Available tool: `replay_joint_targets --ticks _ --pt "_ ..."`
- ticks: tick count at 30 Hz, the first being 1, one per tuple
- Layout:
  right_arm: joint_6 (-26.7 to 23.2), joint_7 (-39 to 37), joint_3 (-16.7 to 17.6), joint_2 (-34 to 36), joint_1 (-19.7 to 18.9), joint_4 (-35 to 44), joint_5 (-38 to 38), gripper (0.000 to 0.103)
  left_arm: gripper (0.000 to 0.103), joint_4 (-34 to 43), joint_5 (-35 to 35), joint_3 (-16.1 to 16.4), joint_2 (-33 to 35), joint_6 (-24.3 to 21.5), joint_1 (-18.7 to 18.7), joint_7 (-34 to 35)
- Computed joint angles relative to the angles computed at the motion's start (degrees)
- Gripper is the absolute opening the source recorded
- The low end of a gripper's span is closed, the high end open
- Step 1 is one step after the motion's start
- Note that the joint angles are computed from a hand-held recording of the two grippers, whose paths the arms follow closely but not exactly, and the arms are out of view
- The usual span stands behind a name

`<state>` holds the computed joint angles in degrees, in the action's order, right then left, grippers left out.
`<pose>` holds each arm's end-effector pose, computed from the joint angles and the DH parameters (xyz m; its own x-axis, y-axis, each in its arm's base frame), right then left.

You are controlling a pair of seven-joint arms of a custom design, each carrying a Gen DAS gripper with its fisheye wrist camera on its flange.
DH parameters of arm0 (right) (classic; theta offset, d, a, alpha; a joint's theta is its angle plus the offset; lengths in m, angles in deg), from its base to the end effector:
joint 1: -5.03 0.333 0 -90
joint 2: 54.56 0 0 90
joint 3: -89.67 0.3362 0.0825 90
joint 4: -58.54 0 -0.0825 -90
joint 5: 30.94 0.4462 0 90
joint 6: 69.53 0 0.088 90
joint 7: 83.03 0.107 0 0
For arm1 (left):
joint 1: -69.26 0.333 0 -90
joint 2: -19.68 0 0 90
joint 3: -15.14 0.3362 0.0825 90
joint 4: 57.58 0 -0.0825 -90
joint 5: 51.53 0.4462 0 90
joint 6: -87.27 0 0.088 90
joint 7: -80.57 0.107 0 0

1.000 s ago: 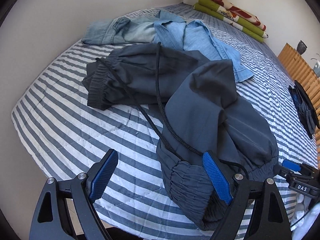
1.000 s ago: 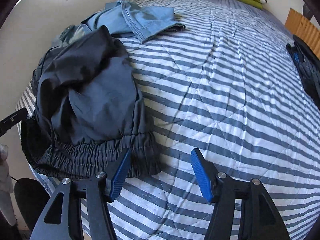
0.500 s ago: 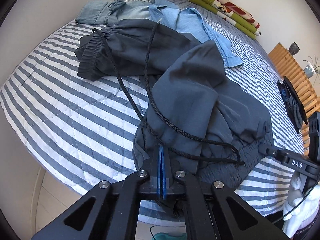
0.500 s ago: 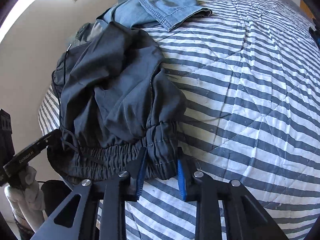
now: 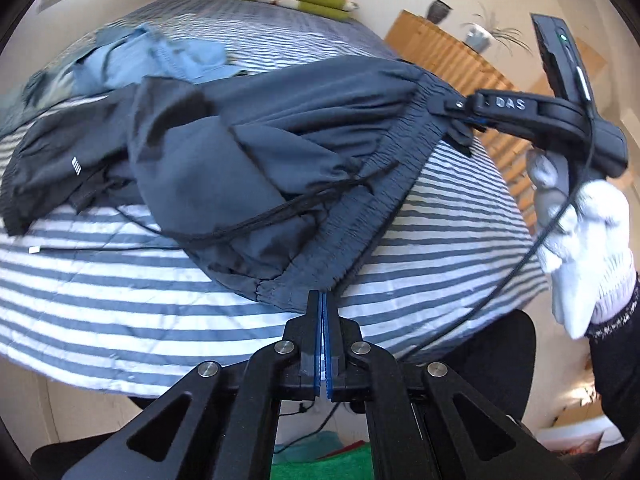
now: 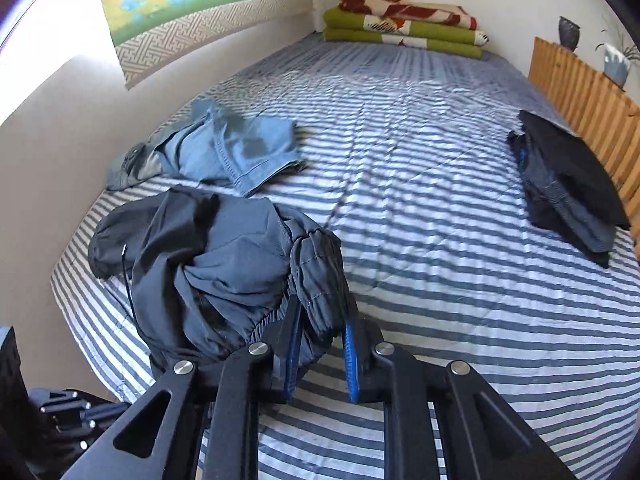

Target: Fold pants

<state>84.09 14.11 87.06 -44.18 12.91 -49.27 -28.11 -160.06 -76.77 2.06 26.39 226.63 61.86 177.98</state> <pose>0.7047 0.0651 0.4747 -0.0325 -0.9937 -0.1070 -0.8167 0.0881 -0.5704 0.6567 -0.2396 0.5426 -0.2961 -0.8813 0.3682 -0.8726 0.0929 -0.4795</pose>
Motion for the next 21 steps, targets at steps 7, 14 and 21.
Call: replay_joint_targets --ticks 7,14,21 --pt "0.2 11.9 -4.6 -6.4 -2.9 -5.3 -16.1 0.016 0.000 1.8 4.0 -0.8 0.0 1.3 -2.1 0.1" --pt "-6.1 31.2 -7.2 -4.3 -7.9 -2.2 -37.7 0.016 0.000 1.9 14.5 1.8 1.4 2.4 -1.2 -10.6" --pt "-9.4 25.7 -7.5 -0.6 -9.6 -0.6 -33.2 0.033 0.032 9.3 19.0 2.5 7.6 -0.5 1.6 -14.2"
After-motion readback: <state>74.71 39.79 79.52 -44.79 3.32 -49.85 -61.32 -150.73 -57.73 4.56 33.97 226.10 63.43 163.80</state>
